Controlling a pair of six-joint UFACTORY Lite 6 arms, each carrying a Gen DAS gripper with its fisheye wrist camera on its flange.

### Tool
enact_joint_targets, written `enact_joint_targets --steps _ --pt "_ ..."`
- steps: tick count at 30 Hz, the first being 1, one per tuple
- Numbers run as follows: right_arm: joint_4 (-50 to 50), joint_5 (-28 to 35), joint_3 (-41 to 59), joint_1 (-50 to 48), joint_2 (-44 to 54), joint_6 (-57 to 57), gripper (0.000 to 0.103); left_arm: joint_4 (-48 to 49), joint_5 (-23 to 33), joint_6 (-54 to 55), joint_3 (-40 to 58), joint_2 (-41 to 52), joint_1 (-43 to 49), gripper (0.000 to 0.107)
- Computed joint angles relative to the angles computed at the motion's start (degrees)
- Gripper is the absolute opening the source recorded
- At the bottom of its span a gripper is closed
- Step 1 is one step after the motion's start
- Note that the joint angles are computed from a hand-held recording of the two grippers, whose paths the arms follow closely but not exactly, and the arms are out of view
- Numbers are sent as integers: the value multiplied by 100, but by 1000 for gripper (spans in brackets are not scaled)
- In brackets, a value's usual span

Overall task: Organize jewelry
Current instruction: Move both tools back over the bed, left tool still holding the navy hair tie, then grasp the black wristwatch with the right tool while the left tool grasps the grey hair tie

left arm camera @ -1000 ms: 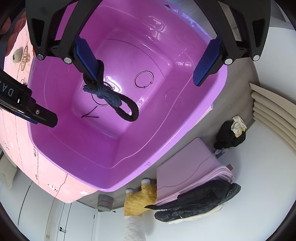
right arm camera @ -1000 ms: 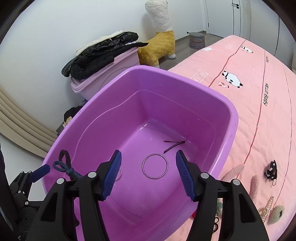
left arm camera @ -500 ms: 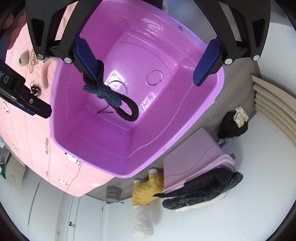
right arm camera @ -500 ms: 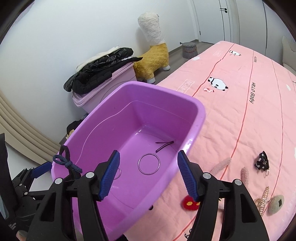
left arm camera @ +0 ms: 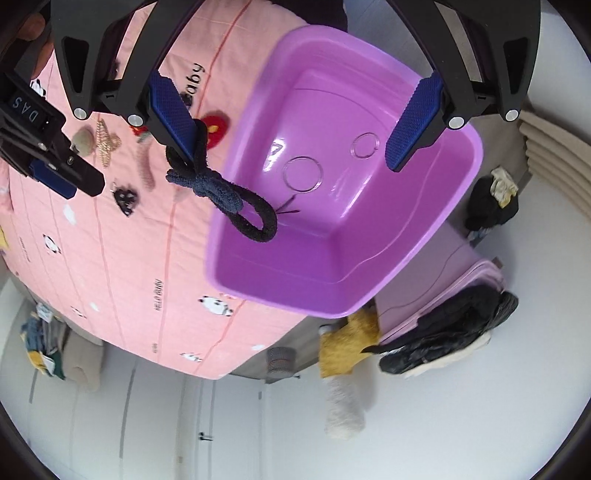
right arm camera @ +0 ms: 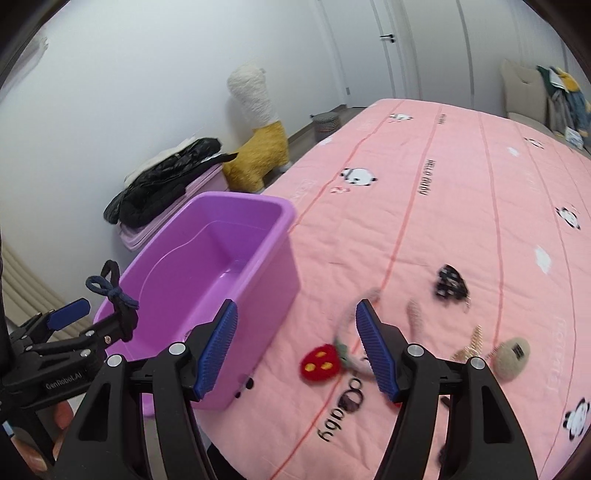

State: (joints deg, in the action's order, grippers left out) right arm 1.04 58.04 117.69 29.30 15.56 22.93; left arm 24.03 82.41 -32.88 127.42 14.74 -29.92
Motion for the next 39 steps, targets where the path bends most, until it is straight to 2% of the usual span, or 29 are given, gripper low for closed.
enact_joint_targets --steps 4,9,17,21,28,30,33,39 --pt "-99 -433 -1756 -353 -1410 167 64 156 86 -167 321 191 -668 96" --pt "-185 -457 -3135 -787 -2725 105 64 341 235 -392 884 623 -1473 96" --pt "8 -201 -4589 -1592 -4414 -224 65 690 119 -844 1052 1020 -2470 96" --pt "352 29 -5165 -2209 -5150 -610 68 523 57 -880 1187 1315 -2670 96" --pt "327 368 -5913 -2650 -6159 -801 68 463 -242 -1242 417 1120 -3009 96" --pt "383 461 -6116 -2812 -6463 -874 72 480 -329 -1366 145 1021 -3110 96" --pt "614 583 -6458 -3198 -6874 -1177 73 504 -464 -1557 -342 809 -3208 96" --pt "1621 1010 -7160 -4744 -7499 -2523 73 501 -849 -1945 -1810 42 -3191 96"
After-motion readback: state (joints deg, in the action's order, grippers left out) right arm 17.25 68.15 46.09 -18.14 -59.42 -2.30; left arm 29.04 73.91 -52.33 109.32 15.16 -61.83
